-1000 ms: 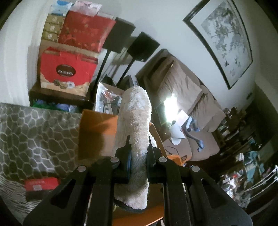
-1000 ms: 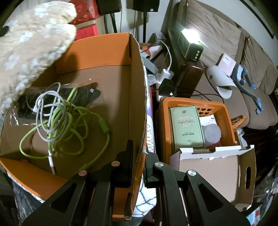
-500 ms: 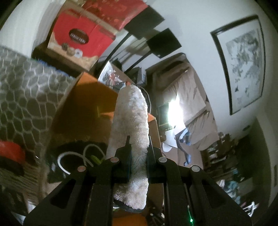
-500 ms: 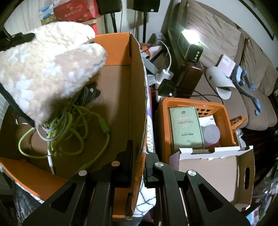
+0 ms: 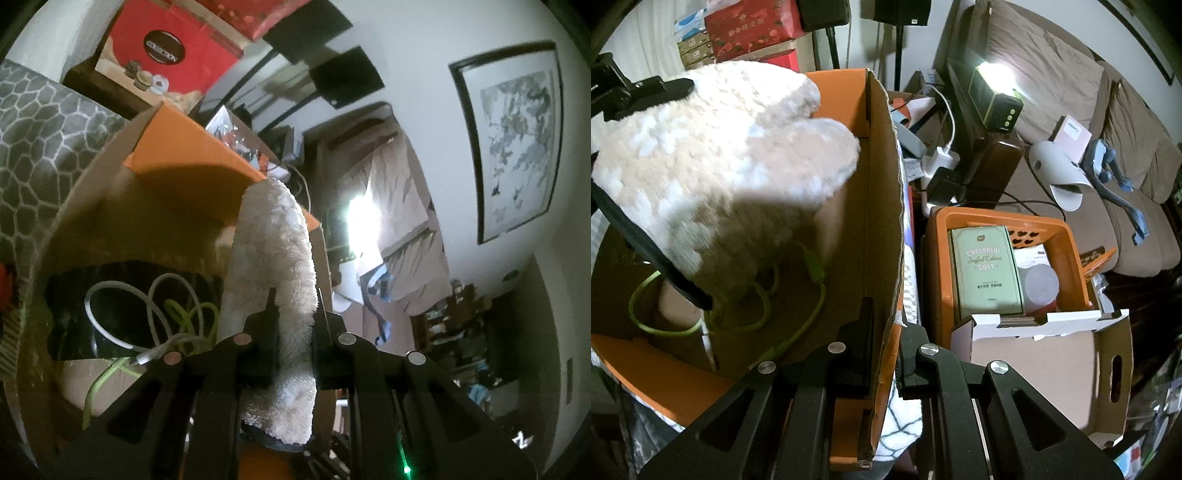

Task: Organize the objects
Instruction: 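Lift the mitten with the left gripper and carry it over the orange box, then open the left gripper to drop the mitten into the box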

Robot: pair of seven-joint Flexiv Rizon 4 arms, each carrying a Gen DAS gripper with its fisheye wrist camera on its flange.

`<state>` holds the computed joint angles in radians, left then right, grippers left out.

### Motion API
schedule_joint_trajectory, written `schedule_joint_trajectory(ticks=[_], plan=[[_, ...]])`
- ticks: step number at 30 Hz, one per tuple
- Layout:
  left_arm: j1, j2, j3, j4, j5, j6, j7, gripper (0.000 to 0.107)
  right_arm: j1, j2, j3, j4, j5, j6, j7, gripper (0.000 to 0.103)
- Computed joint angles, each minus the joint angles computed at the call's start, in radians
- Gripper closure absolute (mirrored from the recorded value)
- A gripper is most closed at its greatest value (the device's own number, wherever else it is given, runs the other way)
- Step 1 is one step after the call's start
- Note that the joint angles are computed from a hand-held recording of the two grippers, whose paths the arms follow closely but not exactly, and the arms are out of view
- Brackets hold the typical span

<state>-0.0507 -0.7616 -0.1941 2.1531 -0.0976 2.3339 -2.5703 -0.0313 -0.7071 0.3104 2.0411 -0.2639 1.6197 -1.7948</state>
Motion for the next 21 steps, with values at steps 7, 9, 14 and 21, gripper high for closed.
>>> schedule_joint_trajectory(ticks=[7,9,14,21], plan=[[0.151,-0.002,-0.128,-0.043,0.191,-0.187,0.048,0.083,-0.001,0.0,0.002,0.0,0.002,-0.001,-0.001,0.095],[0.148,0.018,-0.125,-0.032,0.189,-0.21,0.072,0.075,0.0,0.0,0.001,0.0,0.003,-0.001,-0.002,0.095],[0.078,0.113,-0.056,0.019,0.118,-0.274,0.147,0.041,0.001,0.0,-0.001,0.0,0.003,0.001,-0.002,0.095],[-0.188,0.263,0.19,0.047,-0.078,-0.499,0.338,0.035,0.002,-0.001,-0.002,0.0,0.003,0.002,-0.002,0.095]])
